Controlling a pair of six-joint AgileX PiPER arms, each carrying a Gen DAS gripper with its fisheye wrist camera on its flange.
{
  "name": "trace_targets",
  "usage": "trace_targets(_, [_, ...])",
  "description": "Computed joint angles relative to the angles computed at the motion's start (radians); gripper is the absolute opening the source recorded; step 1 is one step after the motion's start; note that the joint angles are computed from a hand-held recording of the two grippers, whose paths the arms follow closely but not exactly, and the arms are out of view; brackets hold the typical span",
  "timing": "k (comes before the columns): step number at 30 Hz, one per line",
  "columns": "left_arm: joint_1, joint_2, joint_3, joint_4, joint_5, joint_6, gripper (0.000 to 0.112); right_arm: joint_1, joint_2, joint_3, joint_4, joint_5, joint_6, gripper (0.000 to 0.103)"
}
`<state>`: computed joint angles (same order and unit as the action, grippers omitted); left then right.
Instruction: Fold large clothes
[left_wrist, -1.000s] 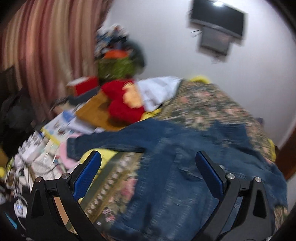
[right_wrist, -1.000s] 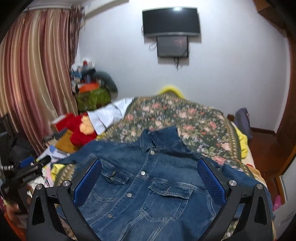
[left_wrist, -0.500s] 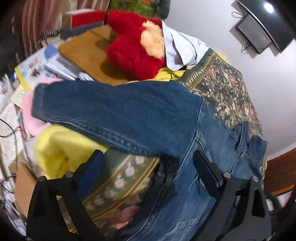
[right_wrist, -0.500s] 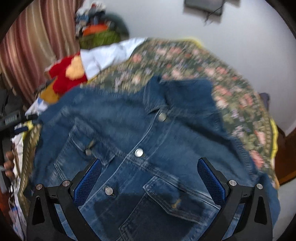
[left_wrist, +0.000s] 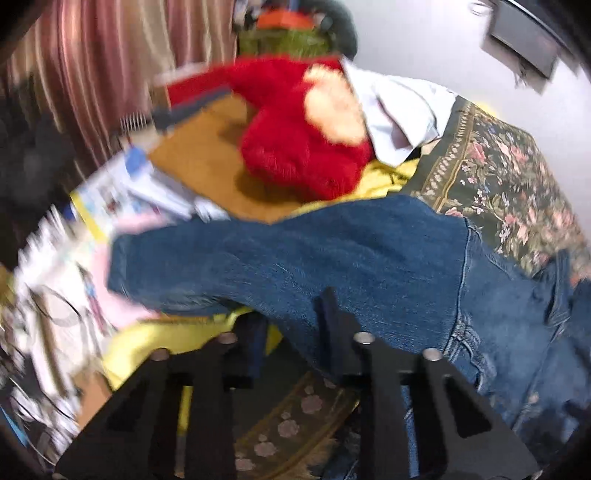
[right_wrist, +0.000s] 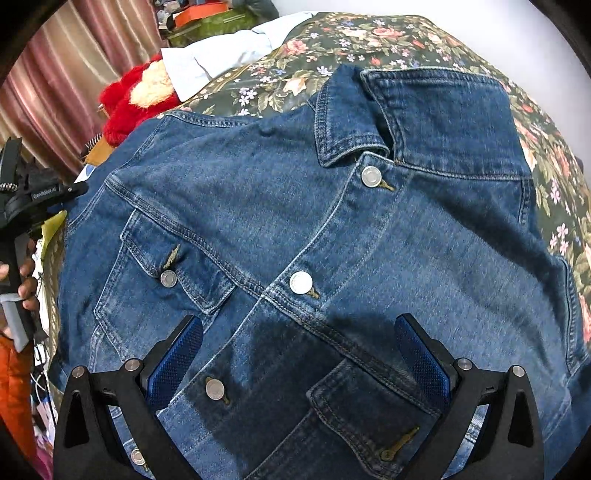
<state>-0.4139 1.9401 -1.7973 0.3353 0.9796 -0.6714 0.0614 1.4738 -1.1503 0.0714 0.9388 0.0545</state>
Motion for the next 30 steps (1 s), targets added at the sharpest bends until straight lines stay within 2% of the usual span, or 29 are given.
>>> trace_targets(5, [-0.124,-0.057,-0.008,0.232,0.01,-0.063,0.013,-0.021,-0.037,-0.001,0.019,0.028,-0.013,0.103])
trace_targets(11, [-0.322,-0.071,-0.076,0.444,0.012,-0.032,0.011,-0.028,-0.143,-0.005,-0.015,0.072,0.002,0.103])
trace_targets(13, [-0.367,-0.054,-0.101,0.434,0.009,0.013,0.012,-0.025,-0.176,-0.01,-0.031,0.086,0.005,0.103])
trace_targets(16, [-0.376,0.037,-0.219,0.283,0.068,0.133,0.012,-0.014,-0.226,-0.009,-0.069,0.105,0.018,0.103])
trace_targets(21, [-0.362,0.118,-0.219,0.103,0.1,0.209,0.013,0.004,-0.329,-0.004,-0.136,0.156,0.036,0.103])
trace_targets(22, [-0.359,0.132,-0.207,0.071,0.105,0.216,0.015,0.007,-0.339,-0.002,-0.143,0.161,0.039,0.103])
trace_targets(24, [-0.362,0.14,-0.163,0.021,0.097,0.213,0.037,0.009,-0.372,-0.004,-0.156,0.183,0.036,0.103])
trace_targets(26, [-0.361,0.147,-0.129,-0.026,0.083,0.218,0.05,0.004,-0.394,0.002,-0.158,0.191,0.027,0.103])
trace_targets(28, [-0.381,0.117,-0.051,0.003,0.046,0.204,0.055,0.003,-0.415,0.0,-0.163,0.204,0.029,0.103])
trace_targets(30, [-0.394,0.091,-0.019,0.01,0.049,0.225,0.066,-0.013,-0.435,-0.004,-0.153,0.218,0.019,0.103])
